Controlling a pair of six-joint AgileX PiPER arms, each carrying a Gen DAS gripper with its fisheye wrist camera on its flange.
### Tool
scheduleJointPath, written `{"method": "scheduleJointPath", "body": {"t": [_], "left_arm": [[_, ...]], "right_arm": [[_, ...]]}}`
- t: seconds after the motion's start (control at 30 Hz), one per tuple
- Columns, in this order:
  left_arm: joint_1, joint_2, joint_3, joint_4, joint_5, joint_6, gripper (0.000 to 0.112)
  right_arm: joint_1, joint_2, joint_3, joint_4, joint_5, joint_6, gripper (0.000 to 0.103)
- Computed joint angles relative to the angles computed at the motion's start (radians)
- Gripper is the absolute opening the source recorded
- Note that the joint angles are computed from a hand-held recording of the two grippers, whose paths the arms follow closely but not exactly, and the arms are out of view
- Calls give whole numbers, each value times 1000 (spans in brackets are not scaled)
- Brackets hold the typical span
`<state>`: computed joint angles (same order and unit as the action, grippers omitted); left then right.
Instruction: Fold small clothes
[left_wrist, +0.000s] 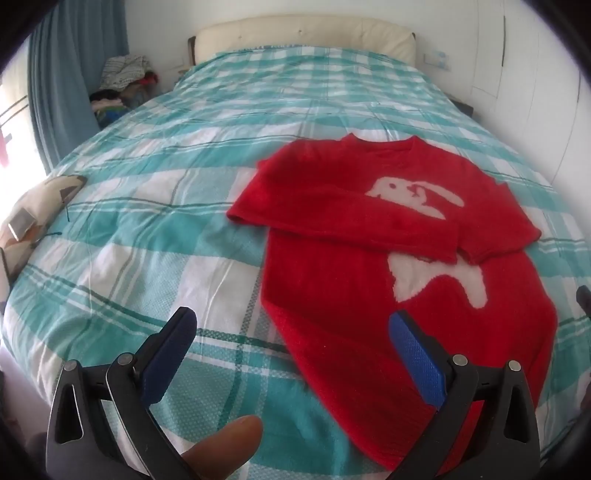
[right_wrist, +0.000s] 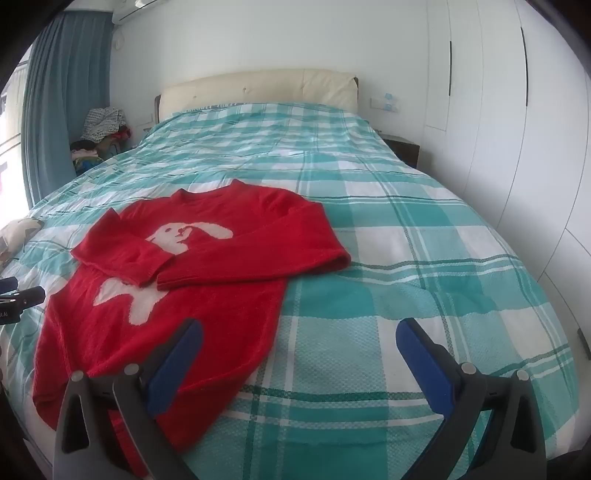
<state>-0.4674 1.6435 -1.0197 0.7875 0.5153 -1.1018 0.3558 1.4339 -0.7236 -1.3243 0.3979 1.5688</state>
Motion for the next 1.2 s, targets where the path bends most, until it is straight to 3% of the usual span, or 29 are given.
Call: {"method": "scheduleJointPath", "body": {"t": [0.03,0.13,0.37,0.6,1.2], "left_arm": [[-1,6,-19,-7,25,4,103],[13,14,6,48,9,-51,103],[46,24,-11,-102,-12,106,103],[22,21,-5,-42,7,62,103],[12,24,-14,-43,25,58,103]], "right_arm": [[1,-2,1,7,4,-8,103],[2,-7,4,9,7,-8,103],[10,0,-19,56,25,-44,103],[-9,4,2,-20,27,31,103],[-9,30,-14,22,43,-15,103]]}}
